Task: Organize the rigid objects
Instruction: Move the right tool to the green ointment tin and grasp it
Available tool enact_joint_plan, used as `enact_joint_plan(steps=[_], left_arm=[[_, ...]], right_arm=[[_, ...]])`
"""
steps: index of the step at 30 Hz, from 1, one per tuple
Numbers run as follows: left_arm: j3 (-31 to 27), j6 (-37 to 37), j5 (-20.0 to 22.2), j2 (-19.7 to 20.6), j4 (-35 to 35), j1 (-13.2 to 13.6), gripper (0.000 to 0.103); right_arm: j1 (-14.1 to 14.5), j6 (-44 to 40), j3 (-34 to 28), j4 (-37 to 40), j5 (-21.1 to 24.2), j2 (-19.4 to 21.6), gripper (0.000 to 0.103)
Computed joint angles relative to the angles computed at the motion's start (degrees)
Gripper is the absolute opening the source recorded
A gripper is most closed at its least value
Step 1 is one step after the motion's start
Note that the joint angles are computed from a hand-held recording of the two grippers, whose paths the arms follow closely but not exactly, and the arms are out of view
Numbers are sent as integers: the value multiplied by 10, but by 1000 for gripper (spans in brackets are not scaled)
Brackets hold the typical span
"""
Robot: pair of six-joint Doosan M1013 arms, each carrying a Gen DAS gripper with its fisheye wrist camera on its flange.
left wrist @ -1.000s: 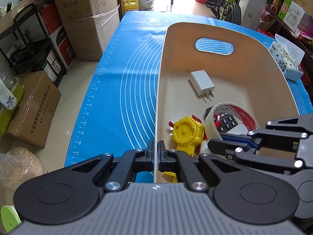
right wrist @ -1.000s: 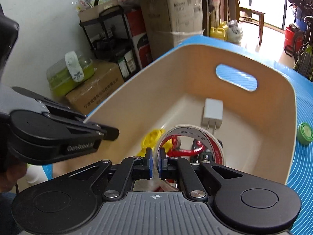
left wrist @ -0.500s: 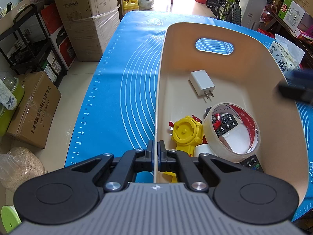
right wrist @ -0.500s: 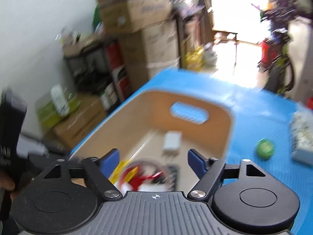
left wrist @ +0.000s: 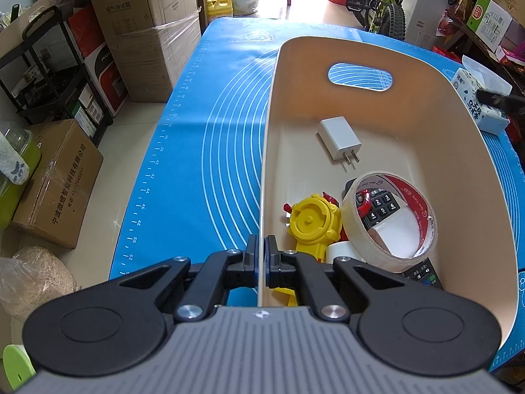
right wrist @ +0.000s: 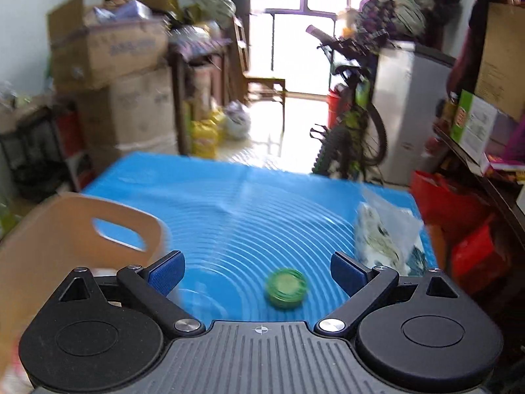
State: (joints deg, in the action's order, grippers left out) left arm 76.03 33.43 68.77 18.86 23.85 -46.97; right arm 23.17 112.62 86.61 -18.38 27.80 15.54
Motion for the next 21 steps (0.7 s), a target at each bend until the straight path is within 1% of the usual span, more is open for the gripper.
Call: enact_joint_plan(steps=[5, 10, 12, 14, 18, 19, 21], left_arm=[[-4, 2, 5, 3, 2, -1, 5], [-3, 0, 5, 2, 1, -1, 5], [-4, 1, 6, 2, 2, -1, 5], [-3, 1, 6, 2, 4, -2, 5], [-2, 2, 4, 0, 4, -2, 5], [-2, 2, 4, 0, 4, -1, 5], [-3, 3, 5, 1, 4, -2, 5]], right_arm=[[-9, 2, -8, 11, 2, 31, 95], [-7, 13, -37, -12, 34, 66, 91], [-6, 32, -44, -30, 44, 76, 91], [-6, 44, -54, -38, 59, 87, 87], [-5, 60, -60, -57, 64, 98, 87], [-6, 55, -64, -49, 70, 102, 84], [-9, 63, -57, -47, 54, 99, 80]])
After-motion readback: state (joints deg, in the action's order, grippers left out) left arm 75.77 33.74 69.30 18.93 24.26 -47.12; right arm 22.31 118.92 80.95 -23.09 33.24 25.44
